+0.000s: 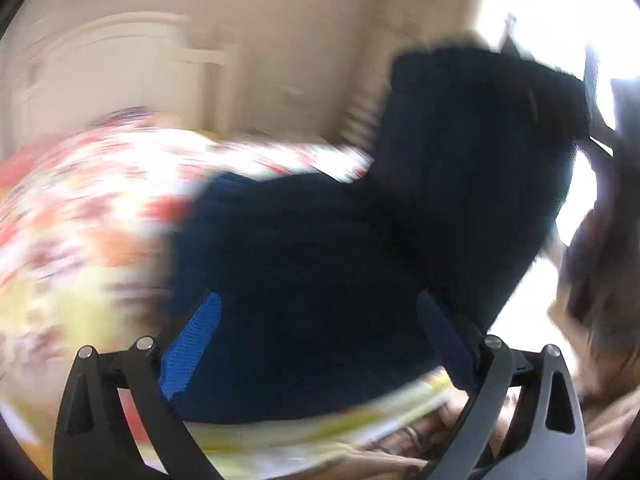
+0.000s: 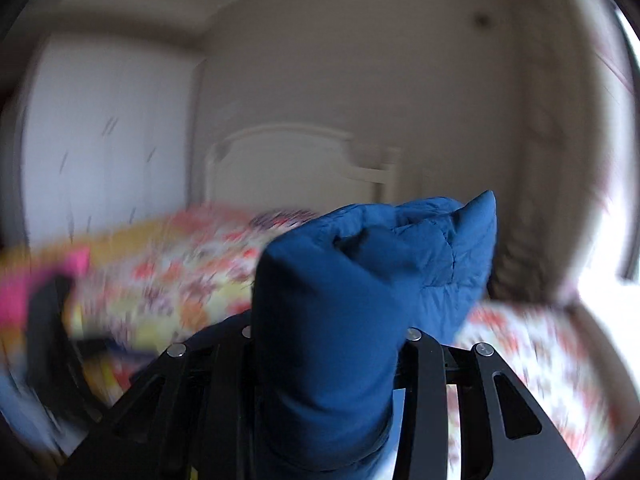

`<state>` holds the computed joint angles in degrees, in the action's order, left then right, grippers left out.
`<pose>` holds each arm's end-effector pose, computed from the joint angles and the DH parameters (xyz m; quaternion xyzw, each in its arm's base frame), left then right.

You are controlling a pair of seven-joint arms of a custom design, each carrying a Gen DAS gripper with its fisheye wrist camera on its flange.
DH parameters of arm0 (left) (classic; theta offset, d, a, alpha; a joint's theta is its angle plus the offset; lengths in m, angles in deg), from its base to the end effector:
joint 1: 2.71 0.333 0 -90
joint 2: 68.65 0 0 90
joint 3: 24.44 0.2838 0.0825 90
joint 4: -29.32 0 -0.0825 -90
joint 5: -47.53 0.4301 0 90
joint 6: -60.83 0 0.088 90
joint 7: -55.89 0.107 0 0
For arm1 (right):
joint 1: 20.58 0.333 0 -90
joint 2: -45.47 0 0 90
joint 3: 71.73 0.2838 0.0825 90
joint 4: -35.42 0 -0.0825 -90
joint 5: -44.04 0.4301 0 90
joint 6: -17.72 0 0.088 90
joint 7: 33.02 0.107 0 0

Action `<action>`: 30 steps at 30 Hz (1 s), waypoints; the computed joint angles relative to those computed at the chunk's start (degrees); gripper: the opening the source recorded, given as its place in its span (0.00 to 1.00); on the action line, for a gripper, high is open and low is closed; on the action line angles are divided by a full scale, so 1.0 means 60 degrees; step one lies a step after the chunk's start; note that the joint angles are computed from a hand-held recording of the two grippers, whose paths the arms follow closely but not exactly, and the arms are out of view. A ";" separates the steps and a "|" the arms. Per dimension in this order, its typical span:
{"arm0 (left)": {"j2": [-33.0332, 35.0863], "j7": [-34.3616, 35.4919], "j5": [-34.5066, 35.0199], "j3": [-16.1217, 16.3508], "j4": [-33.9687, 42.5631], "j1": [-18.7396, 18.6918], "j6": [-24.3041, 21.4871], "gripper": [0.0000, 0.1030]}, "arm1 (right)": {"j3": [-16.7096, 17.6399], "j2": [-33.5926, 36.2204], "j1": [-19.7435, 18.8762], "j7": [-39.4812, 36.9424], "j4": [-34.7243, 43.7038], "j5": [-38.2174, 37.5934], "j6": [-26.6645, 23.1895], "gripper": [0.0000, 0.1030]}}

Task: Fold large clothes
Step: 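Grasp the folded jacket edge with the right tool and lift it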

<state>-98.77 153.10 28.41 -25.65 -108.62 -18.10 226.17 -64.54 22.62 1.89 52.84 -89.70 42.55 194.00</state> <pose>0.4844 -0.1258 0.5807 -0.5723 0.6594 -0.4328 0.2244 0.4556 0.2747 0.6689 -0.7145 0.3582 -0.3462 0.4912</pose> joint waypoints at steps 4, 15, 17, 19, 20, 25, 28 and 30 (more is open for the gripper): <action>-0.0874 -0.1325 -0.0307 -0.0446 -0.0490 0.1901 0.0114 0.95 | 0.2689 0.1969 -0.1457 0.0433 0.1940 -0.3752 -0.2315 0.37; -0.0069 -0.0202 -0.0401 -0.0924 0.0628 0.2513 -0.0265 0.96 | 0.2530 0.2539 -0.0773 0.3710 0.1679 -1.0295 -0.2015 0.37; 0.0728 0.0923 -0.0694 -0.1558 0.1938 0.2796 -0.0614 0.96 | 0.2373 0.2373 -0.0731 0.4601 0.1574 -1.1281 -0.1696 0.36; 0.1772 0.1766 -0.0424 -0.1241 0.3447 0.2131 -0.1182 0.98 | 0.2179 0.2265 -0.0607 0.5300 0.1544 -1.1808 -0.1400 0.36; 0.2373 0.1611 0.0202 -0.0713 0.4280 0.1411 -0.1668 0.98 | 0.2064 0.2235 -0.0529 0.5505 0.1549 -1.1968 -0.1283 0.35; 0.5471 0.1104 0.3055 0.0129 0.8136 -0.0242 -0.3704 0.98 | 0.1671 0.2156 -0.0123 0.5407 0.1394 -1.2347 -0.1023 0.35; 0.6974 -0.0773 0.6695 -0.1997 0.9467 0.1411 -0.4648 0.98 | 0.1676 0.2055 -0.0071 0.5830 0.1244 -1.3089 -0.1167 0.44; 0.7897 -0.0853 0.7195 -0.3033 1.0064 0.2372 -0.5334 0.98 | 0.1272 0.1995 0.0452 0.3934 0.0998 -1.1264 -0.1302 0.49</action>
<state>-51.39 147.98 71.58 -43.85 -48.24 -3.86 194.17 -56.91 34.59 4.61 76.44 -83.72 -25.03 186.19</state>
